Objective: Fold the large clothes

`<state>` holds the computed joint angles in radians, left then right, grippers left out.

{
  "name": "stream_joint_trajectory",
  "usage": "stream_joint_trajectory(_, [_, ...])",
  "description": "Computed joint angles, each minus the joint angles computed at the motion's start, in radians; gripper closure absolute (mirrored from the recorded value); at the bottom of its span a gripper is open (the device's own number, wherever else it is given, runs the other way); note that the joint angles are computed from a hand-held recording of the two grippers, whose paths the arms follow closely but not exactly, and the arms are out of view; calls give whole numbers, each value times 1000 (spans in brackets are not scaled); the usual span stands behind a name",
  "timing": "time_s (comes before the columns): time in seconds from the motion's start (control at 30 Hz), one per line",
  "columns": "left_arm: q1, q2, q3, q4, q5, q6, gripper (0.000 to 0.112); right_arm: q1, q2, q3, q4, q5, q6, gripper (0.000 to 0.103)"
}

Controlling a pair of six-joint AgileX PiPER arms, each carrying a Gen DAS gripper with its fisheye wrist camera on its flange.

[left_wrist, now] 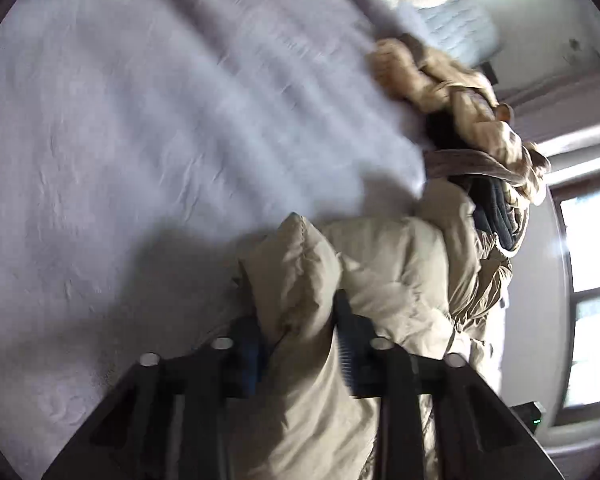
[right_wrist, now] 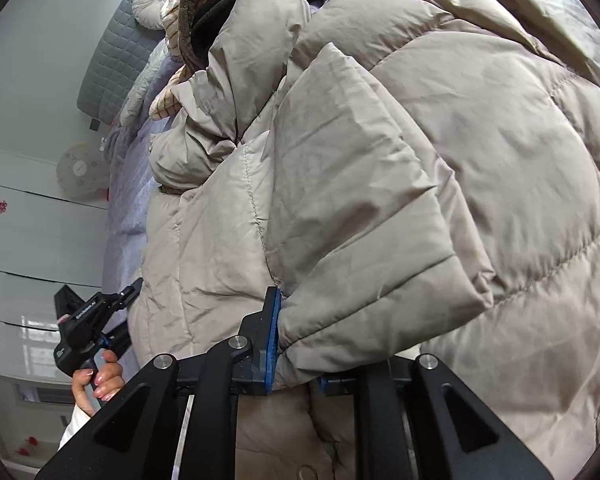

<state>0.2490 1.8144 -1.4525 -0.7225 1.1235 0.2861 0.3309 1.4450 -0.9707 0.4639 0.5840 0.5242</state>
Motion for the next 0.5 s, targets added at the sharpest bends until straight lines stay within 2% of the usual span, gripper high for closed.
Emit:
stream_joint_trajectory(0.03, [-22,-55,29,27,-44,37,93,2,5,-8,-12,3,1,86])
stream_joint_trajectory(0.17, [-35,-136,97,97,-150,65,93,14,6,-19,-54,3,4,86])
stream_joint_trajectory(0.27, [-39,-62,66,172,-181,14,93,36,46,-39,-89,-19,15,86])
stream_joint_trajectory(0.33, [-76,-37,70,270,-235,-42,92,43,68,-45,-108,-21,45,87])
stream_joint_trajectory(0.4, [-103,-58,86,348,-262,-113,87,39,54,-41,-100,-12,51,84])
stream_joint_trajectory(0.47, [-126,-75,72,444,-260,-198,63,31,26,-47,-112,50,52,77])
stream_joint_trajectory(0.5, [-133,-92,72,484,-259,-227,63,28,8,-48,-122,77,56,70])
